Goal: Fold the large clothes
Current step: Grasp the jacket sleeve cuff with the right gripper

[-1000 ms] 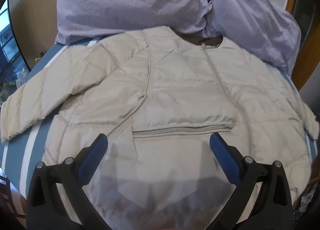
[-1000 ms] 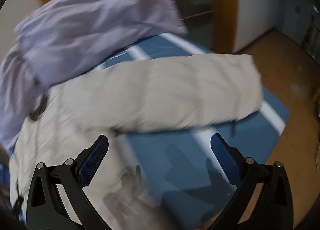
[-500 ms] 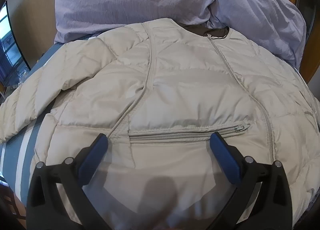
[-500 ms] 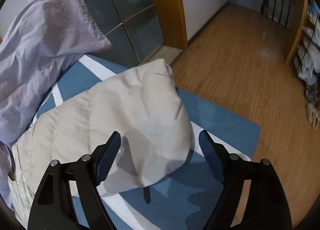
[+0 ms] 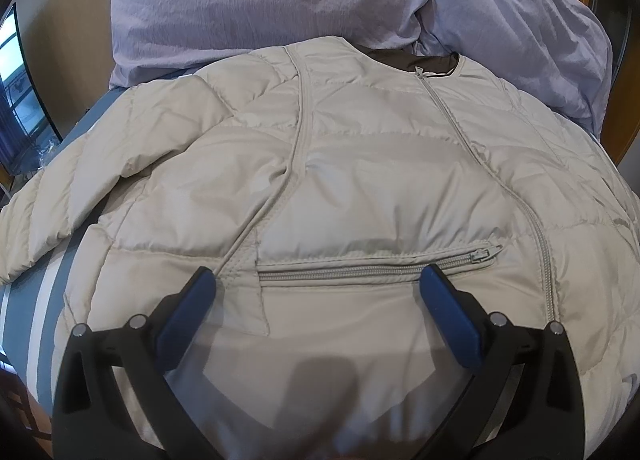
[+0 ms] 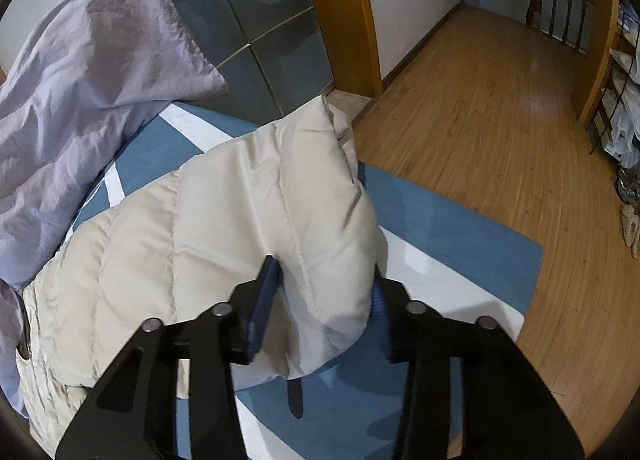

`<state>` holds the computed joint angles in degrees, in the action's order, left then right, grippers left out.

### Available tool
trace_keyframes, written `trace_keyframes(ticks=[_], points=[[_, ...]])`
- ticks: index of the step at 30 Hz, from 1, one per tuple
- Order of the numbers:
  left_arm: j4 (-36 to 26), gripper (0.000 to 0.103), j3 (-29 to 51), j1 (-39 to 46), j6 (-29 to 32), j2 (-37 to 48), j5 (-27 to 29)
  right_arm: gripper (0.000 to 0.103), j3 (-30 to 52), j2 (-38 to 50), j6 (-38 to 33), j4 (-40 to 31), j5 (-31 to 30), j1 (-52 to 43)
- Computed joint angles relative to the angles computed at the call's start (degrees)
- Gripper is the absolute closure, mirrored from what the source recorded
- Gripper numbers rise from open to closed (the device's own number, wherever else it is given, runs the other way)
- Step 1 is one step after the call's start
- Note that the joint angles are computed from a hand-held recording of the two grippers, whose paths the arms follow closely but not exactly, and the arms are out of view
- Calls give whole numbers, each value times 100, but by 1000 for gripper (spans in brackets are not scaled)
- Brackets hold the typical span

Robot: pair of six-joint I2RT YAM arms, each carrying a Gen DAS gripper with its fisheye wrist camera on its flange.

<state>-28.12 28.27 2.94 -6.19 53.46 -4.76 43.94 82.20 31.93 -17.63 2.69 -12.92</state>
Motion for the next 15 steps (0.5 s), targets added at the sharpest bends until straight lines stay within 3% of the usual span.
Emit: trace_keyframes(ticks=[5, 15], points=[[69, 2, -35, 17, 9, 5, 27, 78, 85, -69, 9, -142, 151, 120], [115, 2, -79, 64, 40, -40, 71, 83, 516, -229, -45, -478, 1194, 964]])
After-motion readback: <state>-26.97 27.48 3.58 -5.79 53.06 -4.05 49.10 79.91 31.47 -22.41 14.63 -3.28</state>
